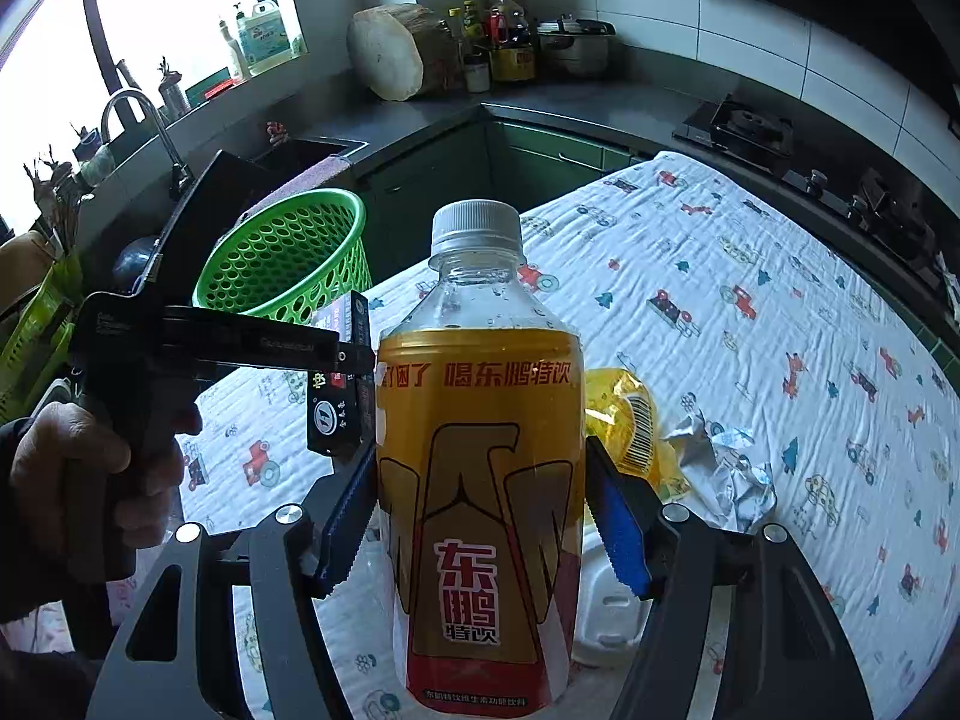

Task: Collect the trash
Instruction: 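Drop the glue box into the green basket with the left tool while the right tool drops the bottle in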

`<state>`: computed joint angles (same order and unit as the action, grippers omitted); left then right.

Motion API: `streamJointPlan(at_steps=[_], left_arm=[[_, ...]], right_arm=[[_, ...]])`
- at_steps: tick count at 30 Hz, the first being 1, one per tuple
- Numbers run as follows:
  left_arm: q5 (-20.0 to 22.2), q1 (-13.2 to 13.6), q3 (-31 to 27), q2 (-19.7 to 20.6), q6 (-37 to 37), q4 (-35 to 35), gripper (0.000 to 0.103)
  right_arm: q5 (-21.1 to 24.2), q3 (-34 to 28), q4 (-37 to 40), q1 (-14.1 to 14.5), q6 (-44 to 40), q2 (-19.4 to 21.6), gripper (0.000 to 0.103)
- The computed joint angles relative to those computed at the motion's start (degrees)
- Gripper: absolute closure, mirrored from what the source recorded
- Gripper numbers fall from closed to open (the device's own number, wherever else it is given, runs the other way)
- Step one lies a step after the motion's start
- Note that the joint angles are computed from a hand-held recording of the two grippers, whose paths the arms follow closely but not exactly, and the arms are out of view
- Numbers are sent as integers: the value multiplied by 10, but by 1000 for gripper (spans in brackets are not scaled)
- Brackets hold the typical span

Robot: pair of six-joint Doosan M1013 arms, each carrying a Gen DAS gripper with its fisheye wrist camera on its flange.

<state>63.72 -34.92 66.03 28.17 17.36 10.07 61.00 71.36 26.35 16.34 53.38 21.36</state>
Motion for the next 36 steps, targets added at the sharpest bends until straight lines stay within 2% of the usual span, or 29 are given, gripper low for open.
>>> streamJointPlan(at_steps=[6, 10, 14, 20, 25, 30, 34, 36], left_arm=[[-26, 12, 55, -54, -35, 62, 51], [-3, 31, 83, -83, -66, 118, 51], [28, 59, 105, -99, -69, 144, 51], [30, 105, 149, -114, -59, 137, 50], [28, 127, 172, -113, -45, 122, 49], [14, 134, 193, -118, -40, 114, 49], [-7, 139, 214, -130, -46, 106, 40], [-15, 139, 223, -137, -52, 104, 40]], right_arm=[[7, -29, 10, 17, -7, 13, 39], [10, -53, 16, 32, -4, 28, 39], [16, -82, 21, 48, 3, 47, 39], [27, -135, 24, 73, 22, 81, 39], [35, -186, 30, 93, 49, 113, 39], [37, -238, 32, 114, 79, 147, 39], [51, -285, 28, 131, 112, 180, 39], [52, -302, 24, 139, 125, 193, 39]])
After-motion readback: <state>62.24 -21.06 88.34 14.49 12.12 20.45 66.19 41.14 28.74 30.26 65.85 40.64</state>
